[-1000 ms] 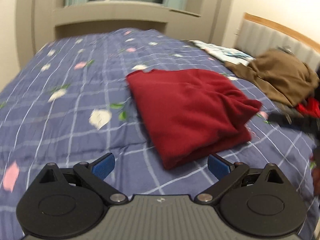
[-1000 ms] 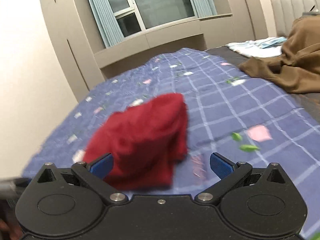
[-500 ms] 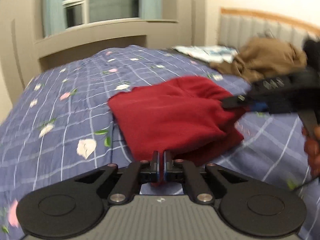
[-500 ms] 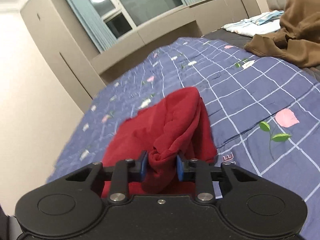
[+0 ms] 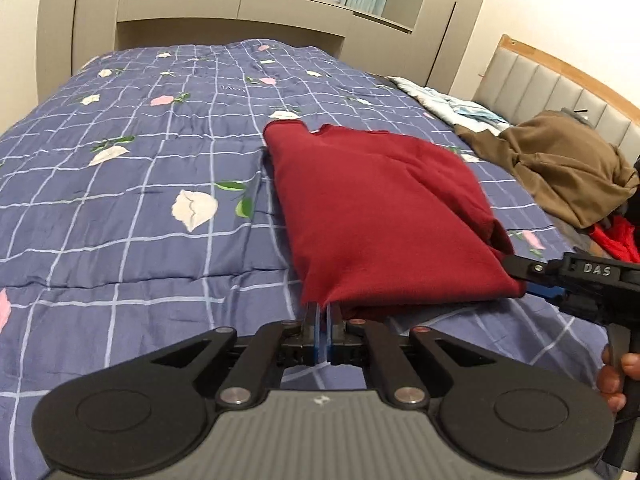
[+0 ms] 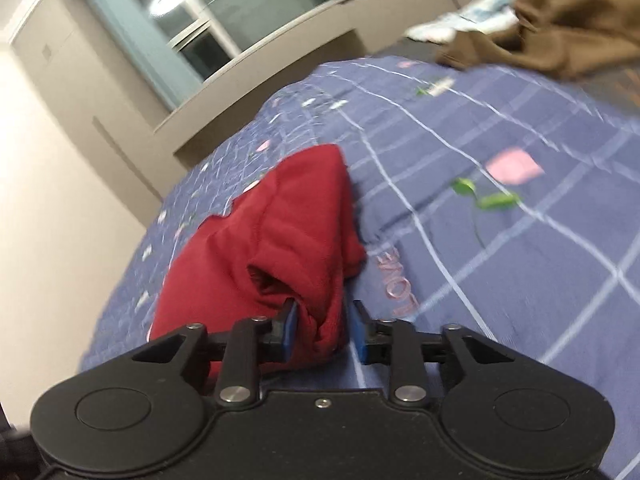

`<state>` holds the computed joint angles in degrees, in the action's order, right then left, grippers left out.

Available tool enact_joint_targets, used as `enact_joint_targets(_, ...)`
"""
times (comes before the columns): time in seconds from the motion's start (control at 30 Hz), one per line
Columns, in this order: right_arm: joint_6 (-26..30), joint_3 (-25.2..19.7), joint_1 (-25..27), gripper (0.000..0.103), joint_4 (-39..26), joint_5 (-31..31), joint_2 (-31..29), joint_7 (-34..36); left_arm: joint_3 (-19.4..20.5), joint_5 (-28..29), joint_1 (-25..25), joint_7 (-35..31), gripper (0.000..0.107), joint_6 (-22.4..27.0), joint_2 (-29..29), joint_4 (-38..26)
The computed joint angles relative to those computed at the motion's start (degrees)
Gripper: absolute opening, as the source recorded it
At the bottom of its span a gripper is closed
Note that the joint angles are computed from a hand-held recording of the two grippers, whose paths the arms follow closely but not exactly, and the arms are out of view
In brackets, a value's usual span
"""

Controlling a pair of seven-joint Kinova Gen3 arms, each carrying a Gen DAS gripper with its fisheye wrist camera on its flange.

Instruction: Fold small clothes

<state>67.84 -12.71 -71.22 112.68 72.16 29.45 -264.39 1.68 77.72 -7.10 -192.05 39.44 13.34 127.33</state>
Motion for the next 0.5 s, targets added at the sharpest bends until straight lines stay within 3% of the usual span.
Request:
enact_joint_targets(0.07,1.4,0.0,-0.4,0.061,-0.4,-0.4,-0.1,0.9,-0.1,-1.2,-0.4,2.2,0.005,1.4,0.0,-0.6)
enact_joint_targets(0.1,2.8,0.0,-0.9,0.073,-1.0,-1.1,-0.1,1.9,-0.2,-1.8,-0.7,3.1,0.017,2.2,-0.2,-0.7)
enact_joint_targets(0.13,3.8,0.0,-1.2,0.081,-1.4,-1.6,-0.1,3.1,-0.2,-2.5,-1.4,3.9,0.039,3.4,-0.3,-0.9)
enact_joint_targets(0.17,4.6,0.0,-1.4,0.084,-1.5,-1.8,-0.2,3.9,-0.6,-2.6,-1.9,4.0,0.054,4.6,-0.6,-0.9)
enact_joint_targets(0.2,5.4,0.1,-1.7,0.087,-1.4,-1.7,-0.4,4.5,-1.1,-1.8,-2.2,3.3,0.076,5.4,-1.2,-0.5)
enact_joint_targets(0.33,2.1,0.4,1.5,0.091,2.5,2.6,-2.4,2.9,-1.4,1.9,-3.1,0.5,0.082,7.5,-1.8,-0.6)
enact_joint_targets(0.5,-7.0,1.1,12.1,0.086,5.5,9.6,-4.5,4.8,0.2,6.1,1.2,2.7,0.084,2.6,0.3,-4.4)
